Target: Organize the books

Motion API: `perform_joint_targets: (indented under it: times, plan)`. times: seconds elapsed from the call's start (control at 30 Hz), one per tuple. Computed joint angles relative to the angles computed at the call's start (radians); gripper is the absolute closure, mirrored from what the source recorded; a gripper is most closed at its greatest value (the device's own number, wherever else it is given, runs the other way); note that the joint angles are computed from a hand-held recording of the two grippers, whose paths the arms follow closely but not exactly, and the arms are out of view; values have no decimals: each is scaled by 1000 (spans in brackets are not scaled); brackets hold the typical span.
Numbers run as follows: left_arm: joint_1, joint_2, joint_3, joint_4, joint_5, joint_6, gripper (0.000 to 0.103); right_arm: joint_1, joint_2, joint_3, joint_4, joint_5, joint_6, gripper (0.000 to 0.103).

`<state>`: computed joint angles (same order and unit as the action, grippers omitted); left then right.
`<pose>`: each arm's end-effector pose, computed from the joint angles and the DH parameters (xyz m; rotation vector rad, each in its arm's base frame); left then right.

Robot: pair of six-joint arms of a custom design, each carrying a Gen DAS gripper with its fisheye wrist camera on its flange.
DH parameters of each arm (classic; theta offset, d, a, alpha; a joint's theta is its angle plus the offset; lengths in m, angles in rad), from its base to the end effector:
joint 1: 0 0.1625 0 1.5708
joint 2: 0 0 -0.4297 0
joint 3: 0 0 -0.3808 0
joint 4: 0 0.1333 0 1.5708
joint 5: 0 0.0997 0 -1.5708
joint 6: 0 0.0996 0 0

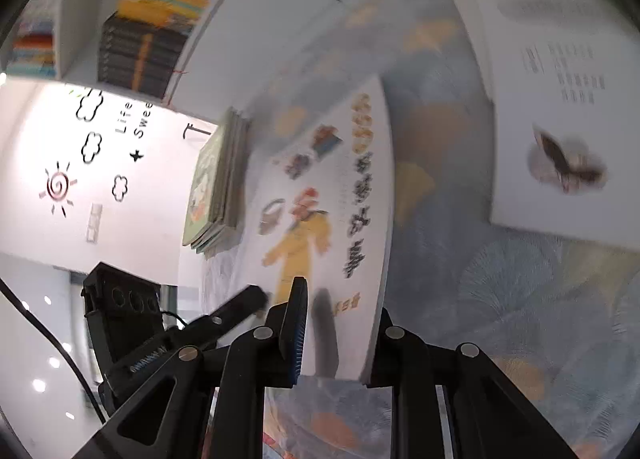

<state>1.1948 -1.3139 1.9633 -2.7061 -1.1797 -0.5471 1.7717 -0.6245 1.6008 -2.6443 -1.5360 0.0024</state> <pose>-0.0403 -0.5685 0.3130 -0.3864 2.8530 -0.8918 0.2679 -0.6300 0.0089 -0.3092 3.0783 -0.1442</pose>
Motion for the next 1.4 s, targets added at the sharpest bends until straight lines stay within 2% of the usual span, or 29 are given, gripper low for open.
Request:
perform_joint_targets:
  times: [0.1,0.23,0.43,0.57,0.67,0.8,0.93,1.13,1.4]
  plan:
    - [9,-30,4,-2,-22,49,80,38,-13,4,-15,-39,-44,82]
    - [31,-70,-19,30,-65,104,79,68,-4,-22,7,6,-65,82]
    - [27,-111,-52,82,-37,193,79,120,12,-19,-42,-33,-88,83]
    - [46,-140,-65,69,-86,236,79,157,35,-43,-66,-47,-84,83]
    - [58,-162,-75,45,-95,260,79,190,55,-75,-85,-53,-97,82]
    - [80,-190,-99,34,-94,298,79,231,109,-156,-85,-42,-116,82]
    - [114,-210,-130,35,-74,336,79,253,191,-267,-44,8,-104,82]
    - [185,-207,-181,19,-86,369,78,300,316,-442,35,6,-140,78]
    - [269,-167,-245,13,-100,388,78,297,469,-663,158,60,-101,78]
